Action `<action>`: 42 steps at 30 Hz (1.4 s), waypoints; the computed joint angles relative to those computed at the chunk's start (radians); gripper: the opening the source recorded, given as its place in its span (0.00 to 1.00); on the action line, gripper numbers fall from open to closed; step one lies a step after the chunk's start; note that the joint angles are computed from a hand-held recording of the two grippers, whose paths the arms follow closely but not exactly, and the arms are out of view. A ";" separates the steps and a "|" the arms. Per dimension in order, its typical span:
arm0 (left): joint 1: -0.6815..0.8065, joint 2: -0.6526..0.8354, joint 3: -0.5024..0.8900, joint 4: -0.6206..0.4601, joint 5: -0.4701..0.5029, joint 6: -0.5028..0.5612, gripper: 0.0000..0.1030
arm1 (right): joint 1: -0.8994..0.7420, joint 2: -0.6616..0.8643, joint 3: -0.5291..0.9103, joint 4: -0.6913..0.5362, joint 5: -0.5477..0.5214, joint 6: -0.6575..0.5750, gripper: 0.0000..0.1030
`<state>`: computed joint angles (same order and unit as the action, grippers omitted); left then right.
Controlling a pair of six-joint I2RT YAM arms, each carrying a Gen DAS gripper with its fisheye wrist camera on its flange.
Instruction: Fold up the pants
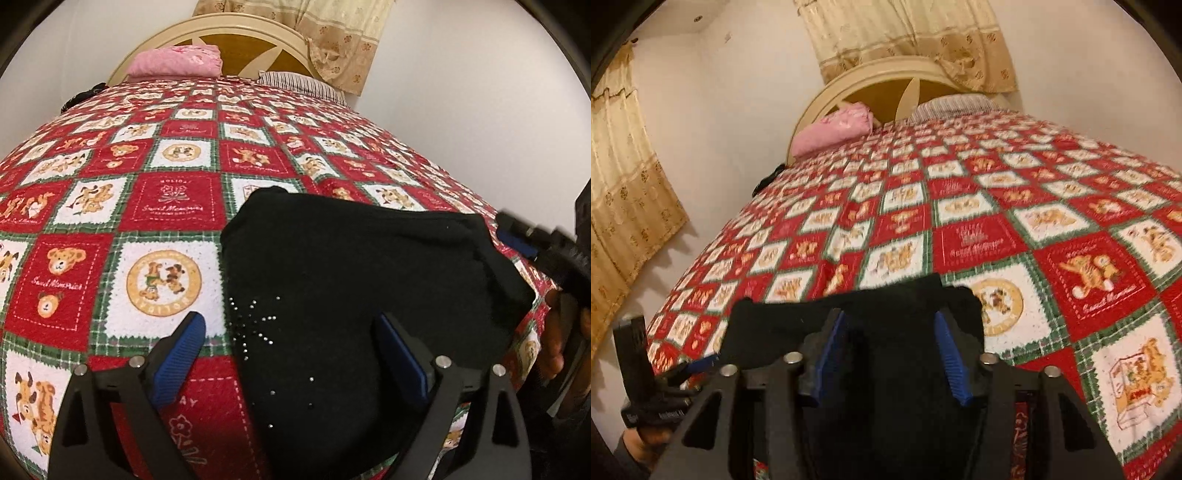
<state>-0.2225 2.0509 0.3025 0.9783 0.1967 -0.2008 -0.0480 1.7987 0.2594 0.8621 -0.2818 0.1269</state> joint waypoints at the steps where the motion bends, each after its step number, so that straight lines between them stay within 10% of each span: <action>1: -0.002 0.000 -0.001 0.001 -0.003 0.001 0.94 | 0.016 -0.018 -0.010 0.015 0.000 0.013 0.63; 11: -0.001 0.011 0.003 0.008 0.005 0.008 0.97 | 0.044 0.150 0.120 -0.043 -0.020 -0.003 0.65; 21: -0.008 0.005 0.009 -0.006 -0.005 0.012 0.98 | 0.026 -0.006 -0.006 -0.045 -0.014 -0.066 0.65; 42: 0.040 0.007 0.166 -0.269 0.106 0.043 1.00 | -0.208 0.146 0.022 -0.018 -0.167 -0.097 0.66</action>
<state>-0.1826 2.0583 0.4689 0.7092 0.3023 -0.1582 -0.2556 1.9447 0.2809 0.8445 -0.4486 0.0296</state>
